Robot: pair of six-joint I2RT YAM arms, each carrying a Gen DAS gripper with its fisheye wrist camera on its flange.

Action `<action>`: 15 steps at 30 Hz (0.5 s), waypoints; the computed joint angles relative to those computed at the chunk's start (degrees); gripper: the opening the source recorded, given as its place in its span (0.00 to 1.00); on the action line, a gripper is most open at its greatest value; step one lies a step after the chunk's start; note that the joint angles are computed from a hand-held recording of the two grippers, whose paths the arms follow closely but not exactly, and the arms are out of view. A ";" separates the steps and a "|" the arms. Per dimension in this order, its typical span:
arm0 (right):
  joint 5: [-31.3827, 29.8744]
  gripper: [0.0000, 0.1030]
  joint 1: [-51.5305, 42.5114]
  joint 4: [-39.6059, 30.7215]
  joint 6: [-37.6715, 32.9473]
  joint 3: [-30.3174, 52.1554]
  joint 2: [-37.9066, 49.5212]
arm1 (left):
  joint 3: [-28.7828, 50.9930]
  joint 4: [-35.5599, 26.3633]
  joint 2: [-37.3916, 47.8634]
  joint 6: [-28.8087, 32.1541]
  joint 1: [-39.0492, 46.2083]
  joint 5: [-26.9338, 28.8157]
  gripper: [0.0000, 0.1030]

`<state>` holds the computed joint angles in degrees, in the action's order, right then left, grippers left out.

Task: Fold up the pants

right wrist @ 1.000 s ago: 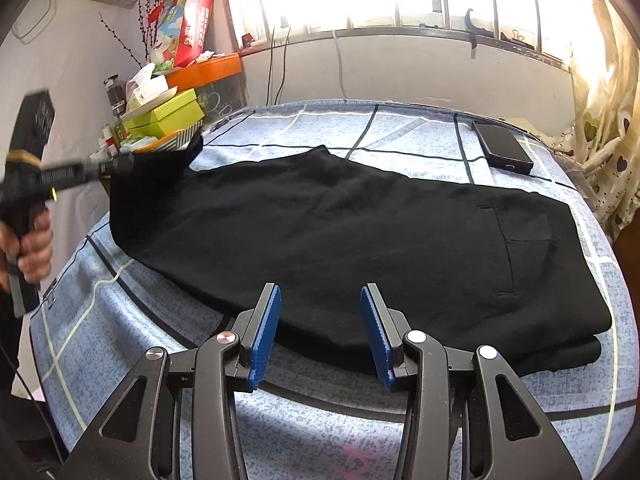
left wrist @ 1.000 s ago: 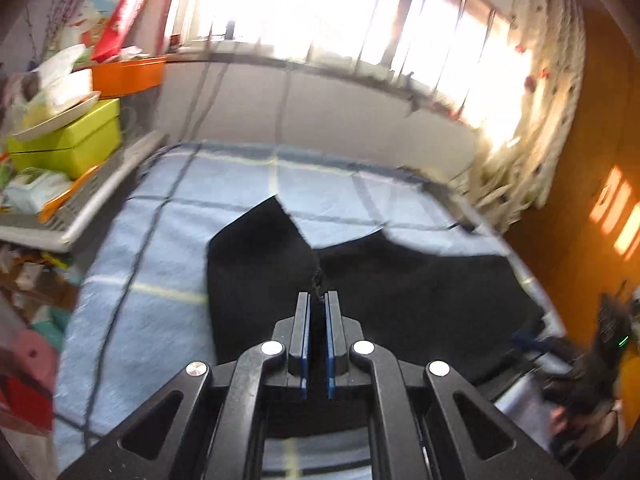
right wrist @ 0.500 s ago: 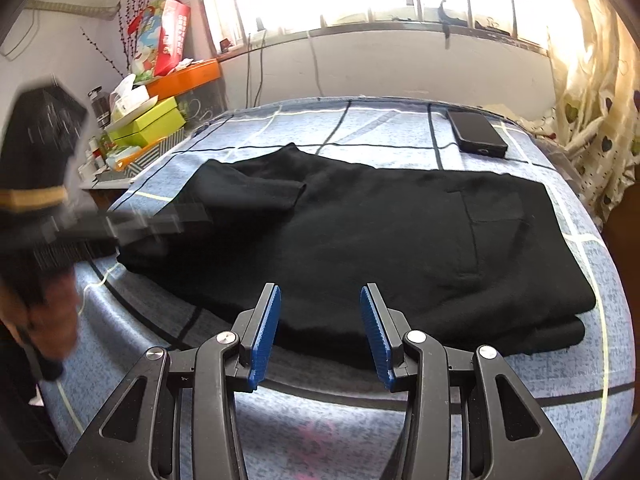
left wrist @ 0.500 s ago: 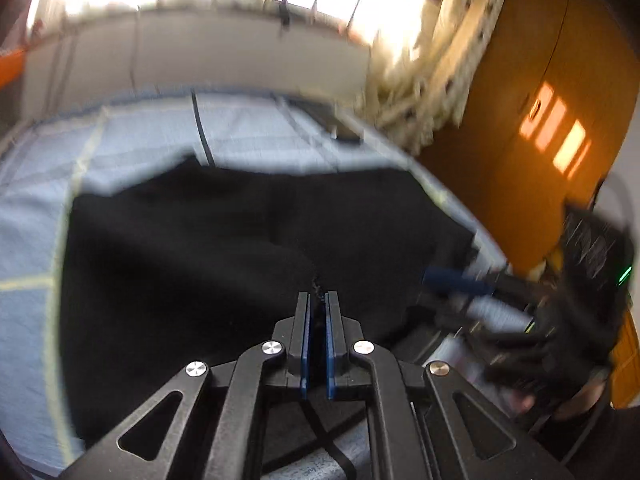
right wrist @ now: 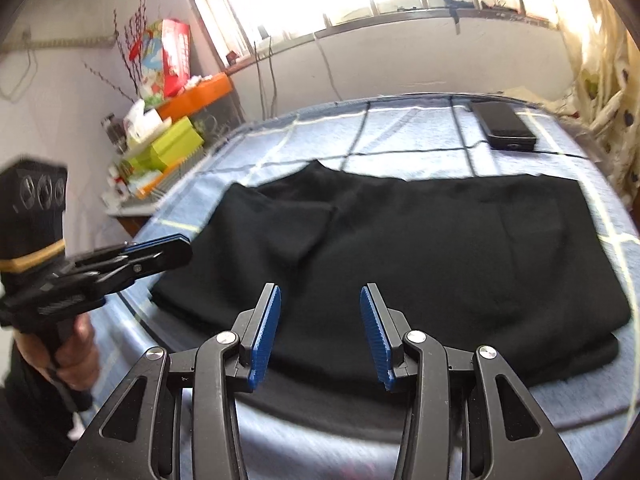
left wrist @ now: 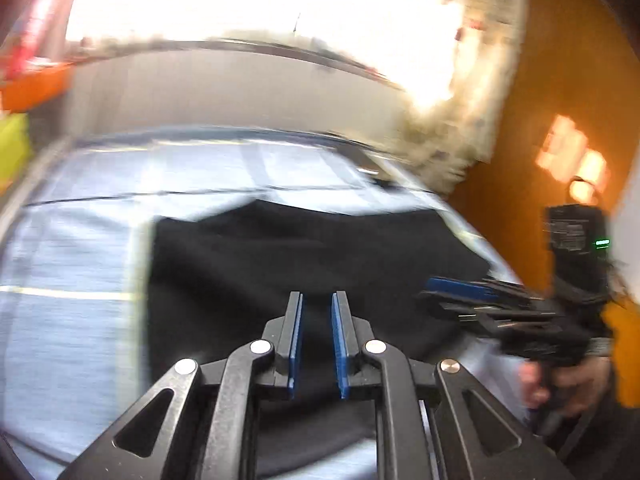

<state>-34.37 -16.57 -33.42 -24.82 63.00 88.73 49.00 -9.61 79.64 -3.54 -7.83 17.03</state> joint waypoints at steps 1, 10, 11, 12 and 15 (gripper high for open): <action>0.32 0.42 1.53 -0.12 1.10 1.97 2.41 | 0.39 -0.10 0.89 -0.42 0.87 -2.45 0.16; 9.57 0.42 11.12 -1.03 5.90 15.47 18.95 | 0.91 0.82 7.81 -1.30 1.78 -15.74 0.16; 10.15 0.42 11.68 -1.59 6.42 16.37 19.53 | 0.83 1.12 8.27 -1.28 1.57 -16.16 0.16; 9.96 0.42 12.06 -2.30 6.68 17.45 20.33 | 0.59 1.34 8.25 -1.02 2.03 -15.73 0.16; 12.47 0.21 13.64 -1.71 5.94 18.27 21.13 | 0.41 2.00 8.59 -1.44 1.51 -16.04 0.16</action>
<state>-21.90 -2.93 -35.12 -18.88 81.27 109.86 49.40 -7.61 88.23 -4.98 -6.32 1.00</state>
